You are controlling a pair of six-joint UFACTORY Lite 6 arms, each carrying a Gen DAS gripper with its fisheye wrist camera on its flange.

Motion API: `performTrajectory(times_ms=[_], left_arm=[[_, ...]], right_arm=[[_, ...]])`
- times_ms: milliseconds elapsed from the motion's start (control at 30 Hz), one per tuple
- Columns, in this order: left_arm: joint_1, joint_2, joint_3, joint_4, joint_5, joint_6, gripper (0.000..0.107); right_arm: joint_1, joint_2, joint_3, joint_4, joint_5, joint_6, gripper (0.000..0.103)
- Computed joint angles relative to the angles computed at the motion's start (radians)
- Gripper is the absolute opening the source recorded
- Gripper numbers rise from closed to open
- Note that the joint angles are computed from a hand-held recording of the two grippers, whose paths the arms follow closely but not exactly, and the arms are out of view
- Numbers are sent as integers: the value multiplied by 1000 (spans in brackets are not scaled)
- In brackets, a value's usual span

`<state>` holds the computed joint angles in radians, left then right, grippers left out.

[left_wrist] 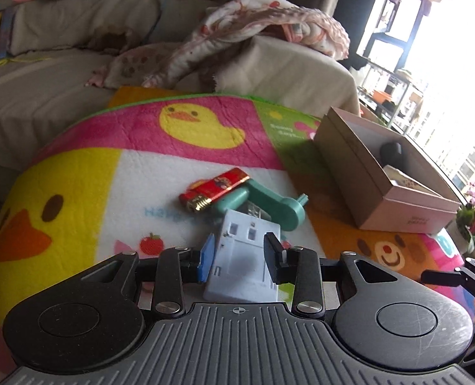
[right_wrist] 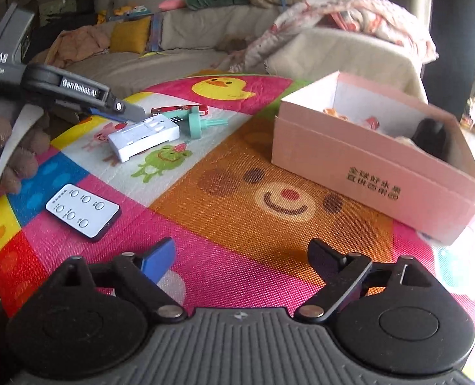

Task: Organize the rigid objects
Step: 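Release the remote and grasp the white battery case with the left tool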

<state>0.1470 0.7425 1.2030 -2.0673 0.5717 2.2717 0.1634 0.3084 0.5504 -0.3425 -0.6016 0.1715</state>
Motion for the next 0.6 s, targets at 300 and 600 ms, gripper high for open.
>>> performTrajectory(times_ms=[300, 600], left_arm=[[-123, -93, -160, -389, 13, 481, 41], [-199, -87, -188, -495, 9, 639, 43]], right_arm=[[5, 16, 17, 25, 14, -3, 98], [12, 21, 23, 50, 18, -14, 100]])
